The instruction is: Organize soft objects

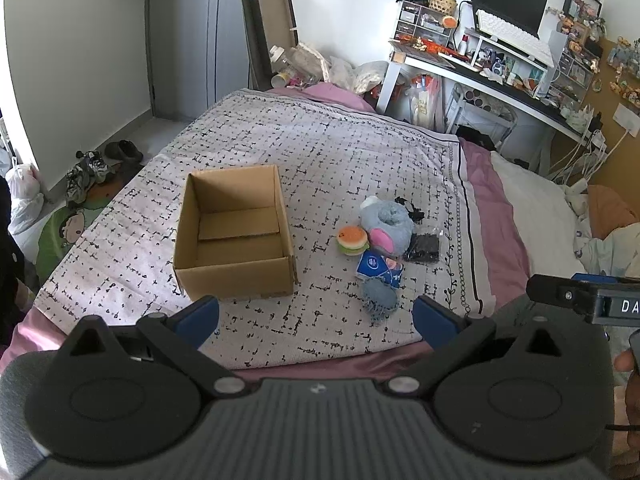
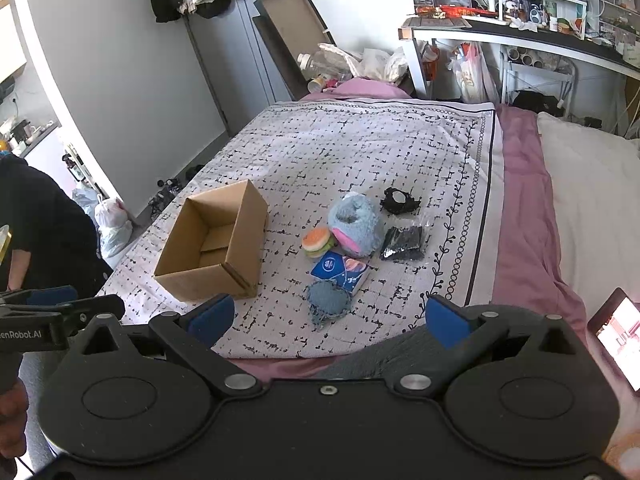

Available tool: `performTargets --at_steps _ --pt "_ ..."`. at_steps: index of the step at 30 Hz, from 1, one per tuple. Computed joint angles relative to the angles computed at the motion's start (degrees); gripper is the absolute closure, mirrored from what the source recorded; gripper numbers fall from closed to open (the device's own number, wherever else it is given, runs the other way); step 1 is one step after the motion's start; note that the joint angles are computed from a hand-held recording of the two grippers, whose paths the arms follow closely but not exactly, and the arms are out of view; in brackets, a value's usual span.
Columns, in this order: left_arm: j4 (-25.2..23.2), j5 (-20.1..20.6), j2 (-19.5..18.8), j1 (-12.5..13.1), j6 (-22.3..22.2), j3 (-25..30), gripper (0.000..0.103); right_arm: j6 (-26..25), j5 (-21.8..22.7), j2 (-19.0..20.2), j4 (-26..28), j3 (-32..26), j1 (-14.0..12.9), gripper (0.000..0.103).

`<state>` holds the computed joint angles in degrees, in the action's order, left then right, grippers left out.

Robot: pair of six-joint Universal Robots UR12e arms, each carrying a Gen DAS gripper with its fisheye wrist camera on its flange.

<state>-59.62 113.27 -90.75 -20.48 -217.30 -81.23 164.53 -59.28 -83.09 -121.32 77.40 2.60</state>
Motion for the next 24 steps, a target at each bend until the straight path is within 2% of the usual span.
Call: performTargets --at_steps 24 --pt "-0.6 0.2 0.1 0.1 0.4 0.1 0.001 0.1 0.5 0.0 0.1 0.1 -0.2 0.0"
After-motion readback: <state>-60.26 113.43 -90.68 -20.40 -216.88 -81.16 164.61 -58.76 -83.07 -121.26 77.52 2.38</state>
